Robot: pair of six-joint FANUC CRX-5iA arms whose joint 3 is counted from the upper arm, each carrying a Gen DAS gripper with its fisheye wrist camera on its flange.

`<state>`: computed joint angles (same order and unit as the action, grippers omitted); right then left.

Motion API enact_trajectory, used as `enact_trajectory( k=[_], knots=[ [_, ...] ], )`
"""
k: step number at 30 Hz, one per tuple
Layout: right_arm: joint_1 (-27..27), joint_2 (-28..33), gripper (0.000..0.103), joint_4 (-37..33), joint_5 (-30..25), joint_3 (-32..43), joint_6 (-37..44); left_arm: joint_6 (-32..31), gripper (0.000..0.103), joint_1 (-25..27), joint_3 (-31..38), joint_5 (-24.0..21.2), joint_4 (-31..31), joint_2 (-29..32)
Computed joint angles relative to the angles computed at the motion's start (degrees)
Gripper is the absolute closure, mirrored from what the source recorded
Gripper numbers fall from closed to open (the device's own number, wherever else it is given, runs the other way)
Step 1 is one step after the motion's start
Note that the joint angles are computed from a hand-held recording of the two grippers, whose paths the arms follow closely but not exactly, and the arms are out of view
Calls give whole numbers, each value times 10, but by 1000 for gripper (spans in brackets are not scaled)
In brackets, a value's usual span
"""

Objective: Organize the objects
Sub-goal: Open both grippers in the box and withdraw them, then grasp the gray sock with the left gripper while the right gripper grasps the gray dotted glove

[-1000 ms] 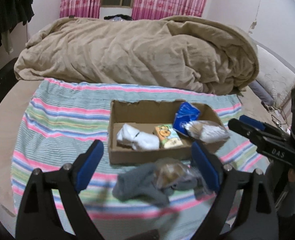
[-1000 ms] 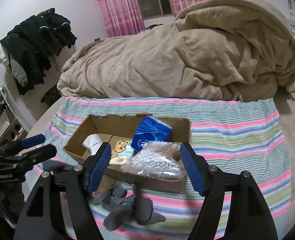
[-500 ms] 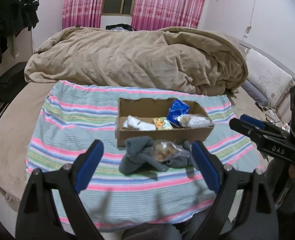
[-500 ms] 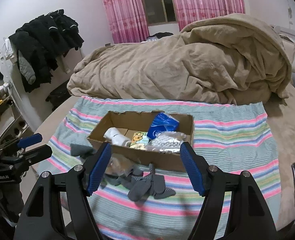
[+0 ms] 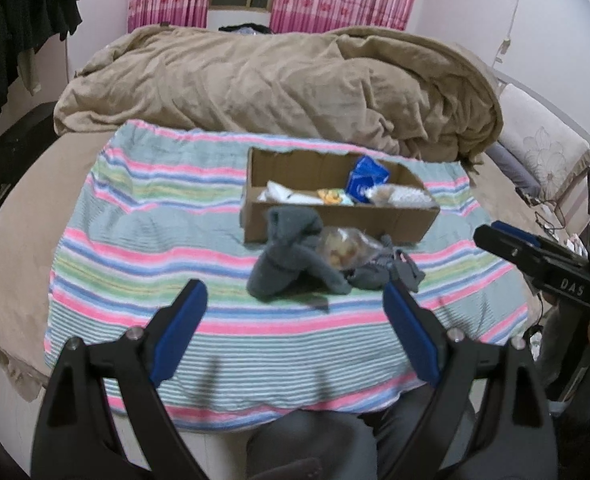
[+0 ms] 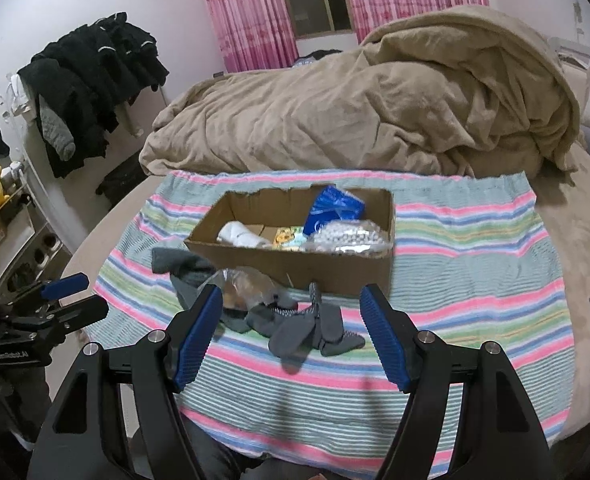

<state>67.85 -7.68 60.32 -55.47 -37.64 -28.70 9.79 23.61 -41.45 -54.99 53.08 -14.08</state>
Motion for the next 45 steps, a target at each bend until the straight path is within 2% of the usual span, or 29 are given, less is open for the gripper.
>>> enact_trajectory(
  k=[11,16,19,23,31,34,36,37,39,40,41,43,45],
  knots=[
    [-31,15,29,-18,54,-16,-1,10,13,-37,6,44,-15,56],
    [-52,26,29,-26,83,-21,2,1,13,-56,5,79,-10,79],
    [-67,37,29,-32,107,-22,8,-9,14,-68,5,100,-1,93],
    [-88,50,29,-35,136,-23,13,-21,21,-85,7,125,16,114],
    [-124,79,29,-41,192,-22,24,-72,22,-126,0,182,68,142],
    [-133,88,29,-39,214,-22,22,-77,35,-134,3,188,72,155],
    [-135,94,29,-32,221,-22,18,-72,49,-135,10,187,65,164],
    [-135,96,29,-32,222,-21,18,-72,52,-136,10,187,64,165],
    [-138,97,38,-23,231,-23,14,-84,58,-139,6,186,74,164],
    [-144,95,58,-10,250,-29,9,-89,59,-139,4,186,78,162],
    [-147,93,63,-1,265,-32,7,-91,61,-139,2,186,79,159],
    [-132,104,65,-18,236,-16,34,-90,64,-134,1,178,75,156],
    [-128,102,67,-21,233,-16,33,-91,67,-128,-3,171,74,150]
  ],
)
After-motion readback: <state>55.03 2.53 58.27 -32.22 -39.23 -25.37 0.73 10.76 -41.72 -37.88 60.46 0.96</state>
